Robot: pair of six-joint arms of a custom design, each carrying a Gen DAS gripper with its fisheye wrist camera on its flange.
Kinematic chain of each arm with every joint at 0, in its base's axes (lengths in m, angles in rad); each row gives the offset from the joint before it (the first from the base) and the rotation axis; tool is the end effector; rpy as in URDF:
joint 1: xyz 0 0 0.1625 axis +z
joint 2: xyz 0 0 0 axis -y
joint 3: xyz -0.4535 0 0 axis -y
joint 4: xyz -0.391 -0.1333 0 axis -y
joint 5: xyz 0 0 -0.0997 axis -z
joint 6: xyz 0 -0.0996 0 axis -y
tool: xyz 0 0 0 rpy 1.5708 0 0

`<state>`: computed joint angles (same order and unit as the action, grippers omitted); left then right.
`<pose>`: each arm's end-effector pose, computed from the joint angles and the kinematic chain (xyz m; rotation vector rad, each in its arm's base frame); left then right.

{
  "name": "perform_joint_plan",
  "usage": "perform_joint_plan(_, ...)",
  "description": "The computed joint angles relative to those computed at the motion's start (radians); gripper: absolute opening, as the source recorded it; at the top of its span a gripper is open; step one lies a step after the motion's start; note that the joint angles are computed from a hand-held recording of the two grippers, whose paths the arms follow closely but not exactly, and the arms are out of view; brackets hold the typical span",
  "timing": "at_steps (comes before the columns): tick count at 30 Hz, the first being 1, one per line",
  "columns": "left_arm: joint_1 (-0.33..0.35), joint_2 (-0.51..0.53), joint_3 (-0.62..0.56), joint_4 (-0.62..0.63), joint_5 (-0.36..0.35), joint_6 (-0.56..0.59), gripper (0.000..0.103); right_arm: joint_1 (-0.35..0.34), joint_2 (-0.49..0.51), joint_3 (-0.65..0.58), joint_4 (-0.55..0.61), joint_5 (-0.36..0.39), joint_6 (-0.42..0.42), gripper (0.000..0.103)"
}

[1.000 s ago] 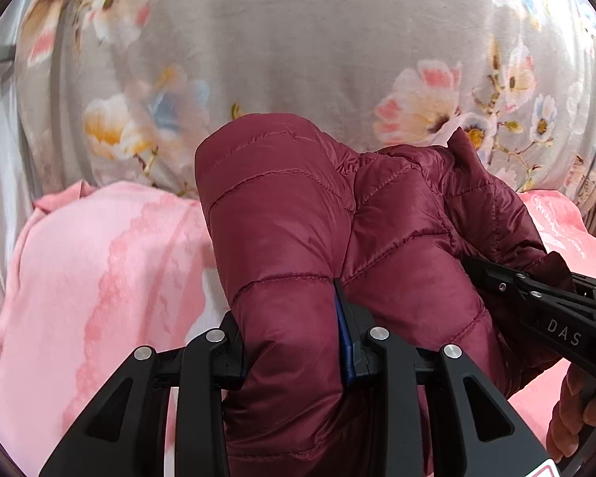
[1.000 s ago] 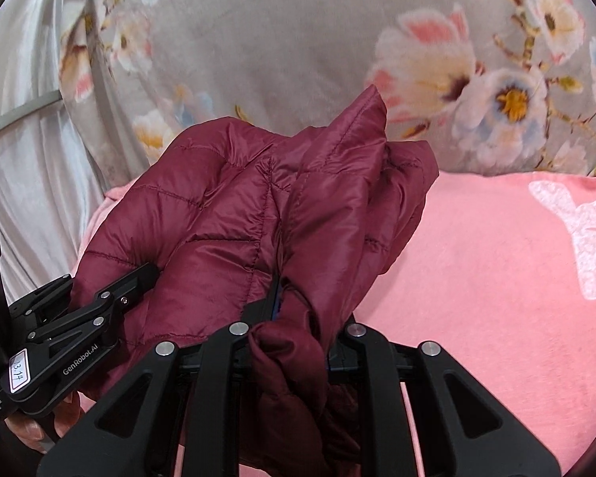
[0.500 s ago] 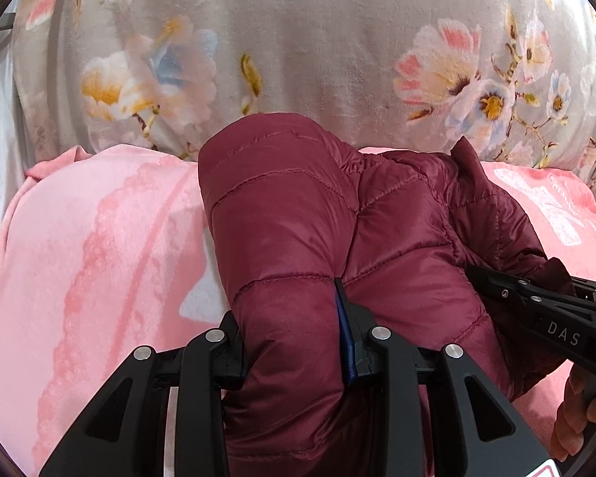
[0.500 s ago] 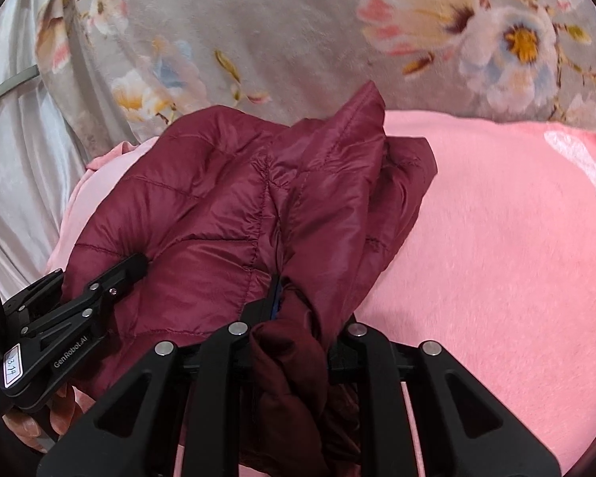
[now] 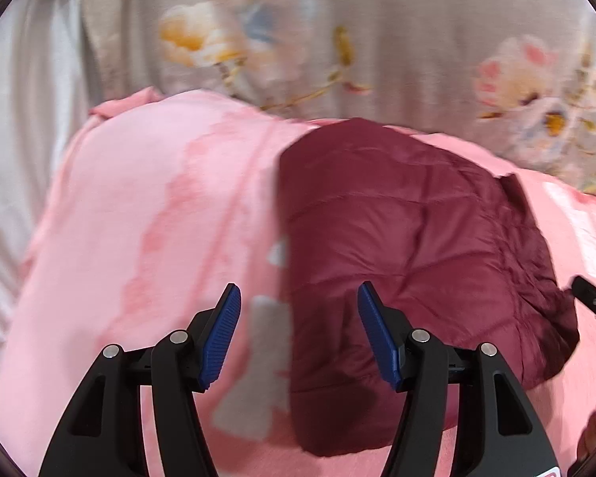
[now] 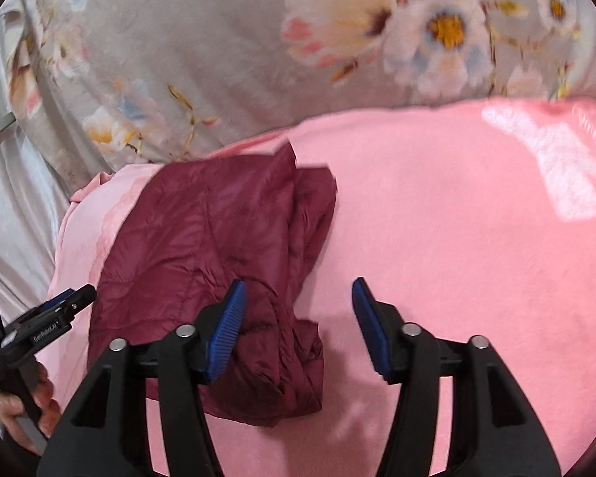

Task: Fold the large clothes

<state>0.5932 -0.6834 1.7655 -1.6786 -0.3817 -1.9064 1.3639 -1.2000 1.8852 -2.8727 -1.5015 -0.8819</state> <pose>-0.3386 -0.5005 0.0003 -0.2312 1.9103 -1.0915 0.0127 -0.6218 0.3143 0.9456 -2.6023 0.8041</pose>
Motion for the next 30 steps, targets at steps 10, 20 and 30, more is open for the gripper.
perform_joint_plan(10,0.065,0.072,-0.187,0.075,-0.05,0.0,0.06,0.108,0.147,-0.005,-0.2,-0.181,-0.099,0.018)
perform_joint_plan(20,0.111,0.155,-0.261,0.164,-0.031,-0.03,0.063,0.069,0.227,-0.029,-0.254,-0.195,-0.088,0.016)
perform_joint_plan(30,0.125,0.183,-0.272,0.222,0.015,-0.097,0.063,0.055,0.244,-0.02,-0.295,-0.173,-0.102,0.017)
